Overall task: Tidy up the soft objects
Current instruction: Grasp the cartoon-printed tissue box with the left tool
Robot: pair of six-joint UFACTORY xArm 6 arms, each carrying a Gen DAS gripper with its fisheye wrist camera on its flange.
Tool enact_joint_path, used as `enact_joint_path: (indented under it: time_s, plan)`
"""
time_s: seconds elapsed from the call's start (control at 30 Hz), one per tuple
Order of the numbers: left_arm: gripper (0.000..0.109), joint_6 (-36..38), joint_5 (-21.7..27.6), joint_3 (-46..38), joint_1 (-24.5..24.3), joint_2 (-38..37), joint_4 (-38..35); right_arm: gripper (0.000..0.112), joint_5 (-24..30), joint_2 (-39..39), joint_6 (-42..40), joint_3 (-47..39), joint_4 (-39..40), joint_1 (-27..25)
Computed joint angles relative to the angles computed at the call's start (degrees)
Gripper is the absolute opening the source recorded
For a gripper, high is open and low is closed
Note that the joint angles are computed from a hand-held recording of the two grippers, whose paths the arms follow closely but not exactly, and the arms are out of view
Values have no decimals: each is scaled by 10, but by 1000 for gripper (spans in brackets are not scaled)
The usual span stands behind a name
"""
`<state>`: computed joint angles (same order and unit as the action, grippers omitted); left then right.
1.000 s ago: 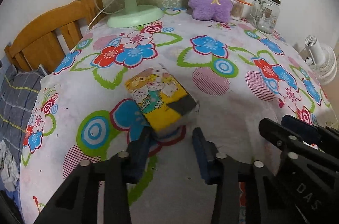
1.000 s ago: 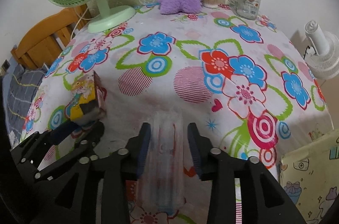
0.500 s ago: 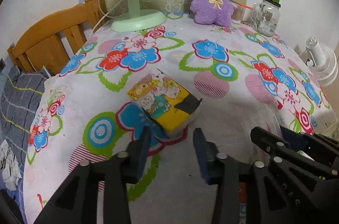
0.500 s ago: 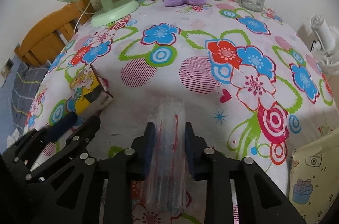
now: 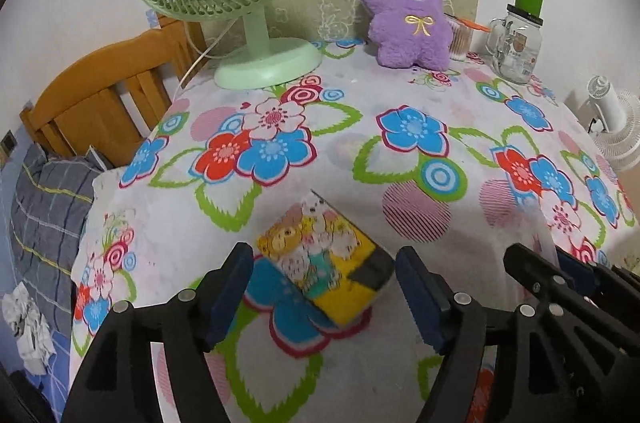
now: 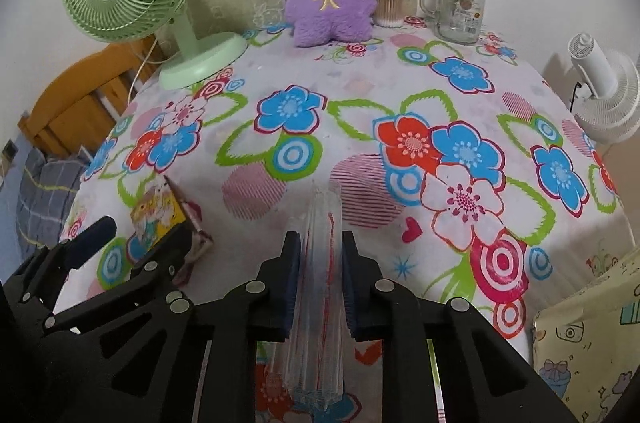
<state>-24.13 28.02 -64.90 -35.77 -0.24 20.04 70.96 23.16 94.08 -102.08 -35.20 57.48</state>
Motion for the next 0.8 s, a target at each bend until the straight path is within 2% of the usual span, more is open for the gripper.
enact_joint_path:
  time_s: [0.13,0.27,0.37,0.53,0.8]
  plan:
    - [82,5,-5,-17,2,23,-4,22,-1,2,1,2,5,-6]
    - [83,-6,-9,-28,2,40,1,22,-8,1,-1,9,13,-10]
    - [80,3,2,-34,-2,51,-1,22,-11,2,-2,12,17,-12]
    - [65,26,-9,-19,-4,40,-21,22,-14,2,-2,13,17,-12]
    - [61,26,-13,12,-9,0,-20,22,-5,-11,7,19,4,0]
